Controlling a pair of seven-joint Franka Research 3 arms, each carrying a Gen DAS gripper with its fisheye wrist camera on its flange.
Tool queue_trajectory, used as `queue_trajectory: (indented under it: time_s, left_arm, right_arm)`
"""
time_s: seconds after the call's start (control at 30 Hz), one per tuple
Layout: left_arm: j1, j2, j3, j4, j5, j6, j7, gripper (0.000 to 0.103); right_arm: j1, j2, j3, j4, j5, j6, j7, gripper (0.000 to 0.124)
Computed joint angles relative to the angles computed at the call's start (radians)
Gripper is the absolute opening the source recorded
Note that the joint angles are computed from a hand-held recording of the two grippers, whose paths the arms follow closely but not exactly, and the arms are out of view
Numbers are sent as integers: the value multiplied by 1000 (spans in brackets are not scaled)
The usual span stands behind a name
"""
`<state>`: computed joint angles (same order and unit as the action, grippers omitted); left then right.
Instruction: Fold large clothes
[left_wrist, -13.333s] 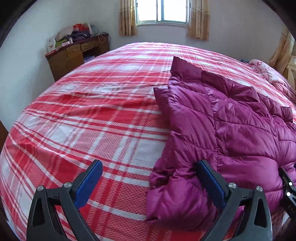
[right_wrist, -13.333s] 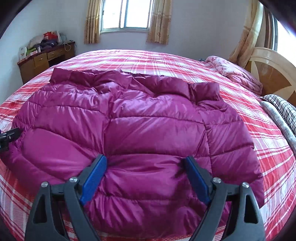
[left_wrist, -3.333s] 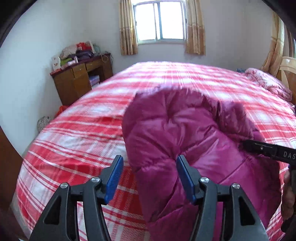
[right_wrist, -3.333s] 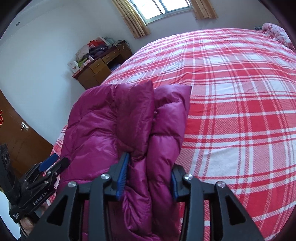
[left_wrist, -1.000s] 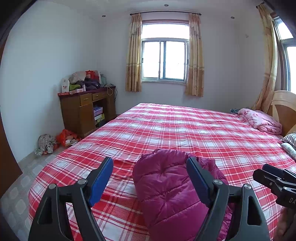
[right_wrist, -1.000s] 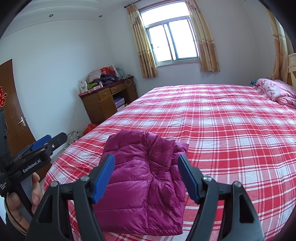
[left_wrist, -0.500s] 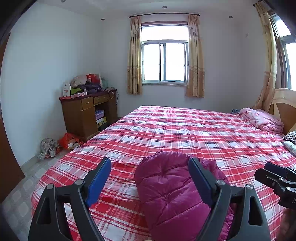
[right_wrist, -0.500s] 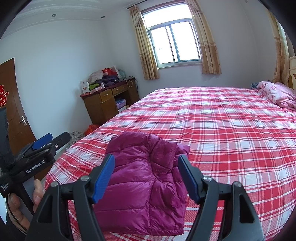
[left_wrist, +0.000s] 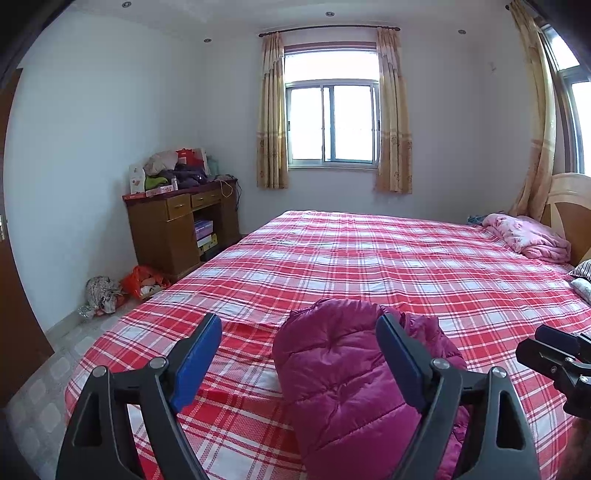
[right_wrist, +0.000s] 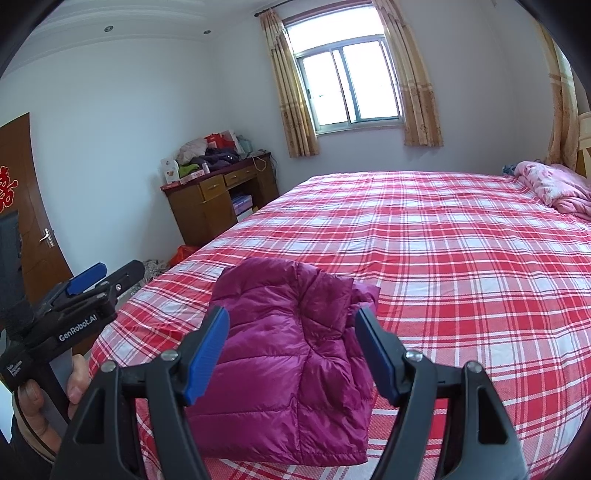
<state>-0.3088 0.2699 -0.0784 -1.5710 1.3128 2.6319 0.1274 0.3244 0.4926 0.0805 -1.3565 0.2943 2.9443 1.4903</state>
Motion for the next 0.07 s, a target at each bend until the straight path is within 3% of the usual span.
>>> queue_trajectory:
  time_s: [0.07]
  left_arm:
    - [0,5,-3,5,-10,3,15,86]
  right_arm:
    - [-1,-2,-1,-5,1,1,1,74]
